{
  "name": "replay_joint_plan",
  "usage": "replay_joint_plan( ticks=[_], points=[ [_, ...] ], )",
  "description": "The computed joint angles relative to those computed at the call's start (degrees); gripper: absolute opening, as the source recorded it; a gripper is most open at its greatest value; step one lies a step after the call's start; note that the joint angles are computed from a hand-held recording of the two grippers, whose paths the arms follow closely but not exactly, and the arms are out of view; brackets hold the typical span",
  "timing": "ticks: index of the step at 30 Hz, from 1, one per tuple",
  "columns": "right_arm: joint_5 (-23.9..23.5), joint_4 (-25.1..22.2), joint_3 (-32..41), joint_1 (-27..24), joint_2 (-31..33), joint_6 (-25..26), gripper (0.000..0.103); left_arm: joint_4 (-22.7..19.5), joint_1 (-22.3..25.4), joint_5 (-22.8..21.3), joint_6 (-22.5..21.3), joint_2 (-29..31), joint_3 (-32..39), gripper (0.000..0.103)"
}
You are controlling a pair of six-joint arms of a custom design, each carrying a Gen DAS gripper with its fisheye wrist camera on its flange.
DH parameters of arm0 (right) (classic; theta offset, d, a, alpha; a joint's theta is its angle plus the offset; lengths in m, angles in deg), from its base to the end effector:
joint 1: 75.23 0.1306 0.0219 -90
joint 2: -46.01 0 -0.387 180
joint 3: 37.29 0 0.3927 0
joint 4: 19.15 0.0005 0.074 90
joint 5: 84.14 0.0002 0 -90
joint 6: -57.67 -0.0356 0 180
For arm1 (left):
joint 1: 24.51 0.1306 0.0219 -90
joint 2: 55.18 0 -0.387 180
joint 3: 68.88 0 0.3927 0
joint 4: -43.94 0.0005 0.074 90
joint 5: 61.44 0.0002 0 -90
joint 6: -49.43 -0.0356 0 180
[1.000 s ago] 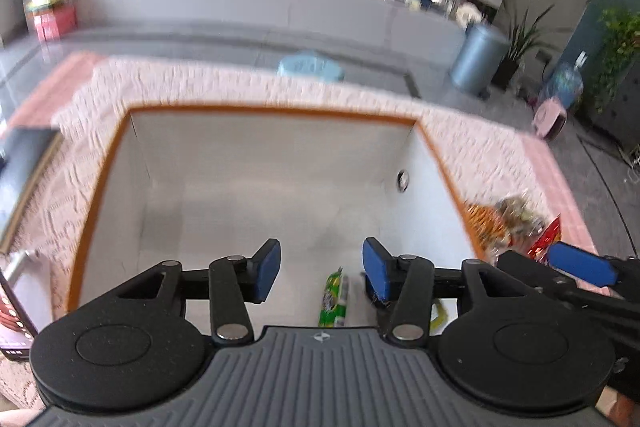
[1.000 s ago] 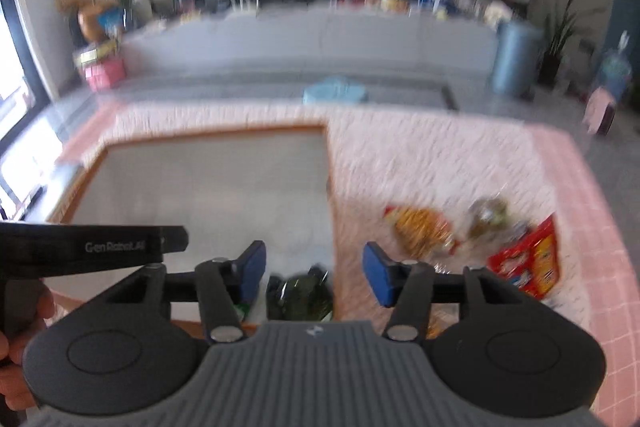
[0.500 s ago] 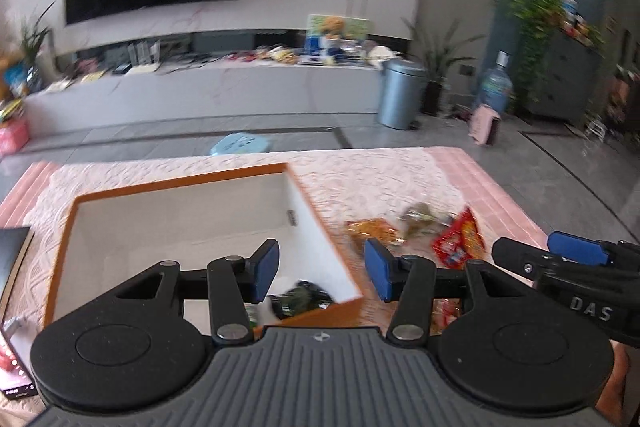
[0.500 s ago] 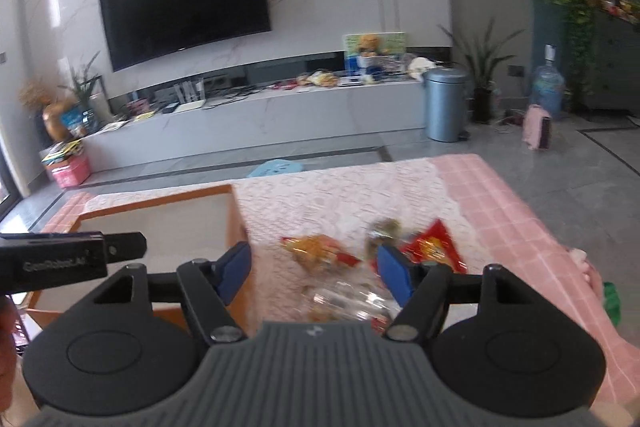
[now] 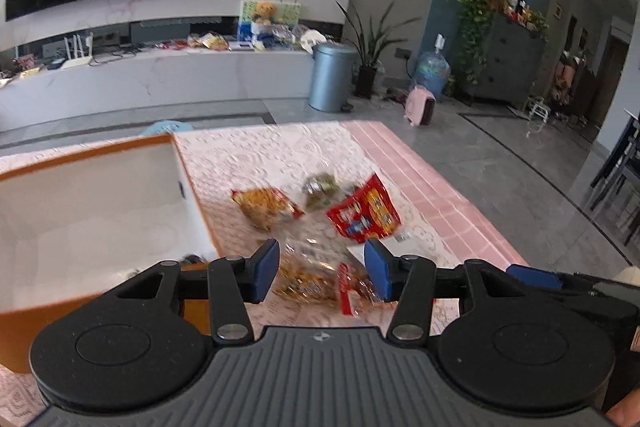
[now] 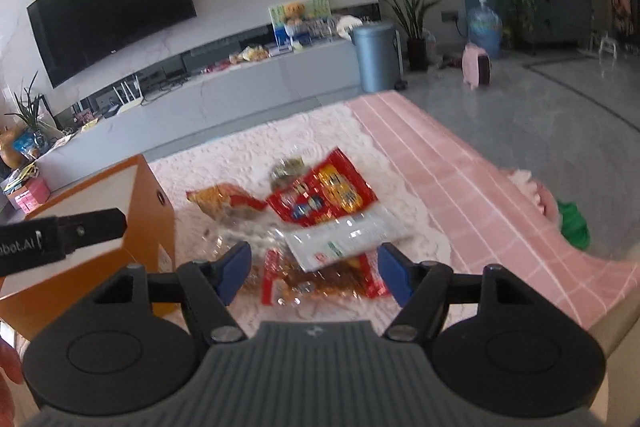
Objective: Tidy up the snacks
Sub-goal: 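Move both tools back over the snack pile, then grasp the clear quail egg tray with the left tool while the right tool grasps the white packet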
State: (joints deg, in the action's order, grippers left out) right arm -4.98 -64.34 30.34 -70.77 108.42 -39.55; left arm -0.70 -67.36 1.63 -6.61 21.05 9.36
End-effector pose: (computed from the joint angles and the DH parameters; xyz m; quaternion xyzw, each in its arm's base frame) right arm 0.3157 0.0308 0.4392 -0.0182 0.9028 0.1280 0.4101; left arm 0.3038 -0.2605 0.4485 -0.0242 0.8952 -0.0756 0.4386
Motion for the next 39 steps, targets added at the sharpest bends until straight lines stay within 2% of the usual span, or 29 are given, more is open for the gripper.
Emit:
replay_joint_plan(
  ticks=[3, 5, 8, 13, 15, 17, 23, 26, 29, 31, 32, 34, 36, 39],
  points=[
    [-1.34, -1.90, 0.41, -1.40, 1.56, 1.52, 0.069, 0.59, -0.18, 1.46, -0.13, 0.59, -0.63, 0.058],
    [-1.01, -2.52, 0.97, -1.55, 2.85, 2.79, 0.070, 0.80, 0.17, 3.92, -1.09, 1.10, -0.82, 0.058],
    [-0.55, -3.28, 1.57, -1.57, 4.67, 4.67, 0.074, -0.21, -0.26, 4.92, -2.65, 2.40, -0.22, 0.058],
    [-3.02, -4.94, 3.07, -3.17, 7.92, 5.64, 0.076, 3.22, 0.80, 9.26, -4.44, 2.63, -1.99, 0.058],
    [-2.49, -5.15, 3.67, -3.38, 9.25, 5.82, 0.076, 3.93, 1.22, 10.10, -5.48, 2.95, -2.40, 0.060],
    [-2.27, -5.49, 4.24, -3.64, 10.24, 6.03, 0.076, 3.90, 1.70, 10.42, -5.84, 3.76, -2.24, 0.067],
    [-3.39, -7.87, 6.47, -3.90, 14.51, 5.40, 0.076, 3.83, 3.07, 11.47, -6.38, 6.18, -1.40, 0.068],
    [-4.42, -8.21, 7.70, -4.25, 16.47, 3.55, 0.076, 3.97, 4.44, 12.87, -4.88, 7.36, -0.64, 0.068],
    [-5.74, -7.50, 8.83, -4.57, 18.38, 1.09, 0.076, 3.86, 5.28, 11.86, -3.49, 8.68, 0.67, 0.068],
    [-5.93, -6.93, 9.45, -4.35, 19.48, -0.25, 0.076, 5.06, 5.41, 9.84, -4.99, 9.32, 1.38, 0.069],
    [-6.08, -6.94, 9.92, -4.25, 20.25, -0.99, 0.076, 4.96, 5.48, 9.18, -6.44, 9.82, 2.14, 0.073],
    [-6.40, -7.21, 10.94, -4.11, 21.99, -3.21, 0.077, 2.27, 5.95, 8.04, -8.90, 11.85, 4.93, 0.075],
    [-6.81, -7.52, 11.78, -4.10, 23.60, -5.67, 0.077, -1.05, 6.83, 7.78, -8.78, 13.78, 7.66, 0.075],
    [-8.53, -7.73, 12.73, -4.24, 25.65, -8.00, 0.077, -5.33, 9.16, 11.63, -6.62, 16.47, 11.27, 0.075]
  ],
)
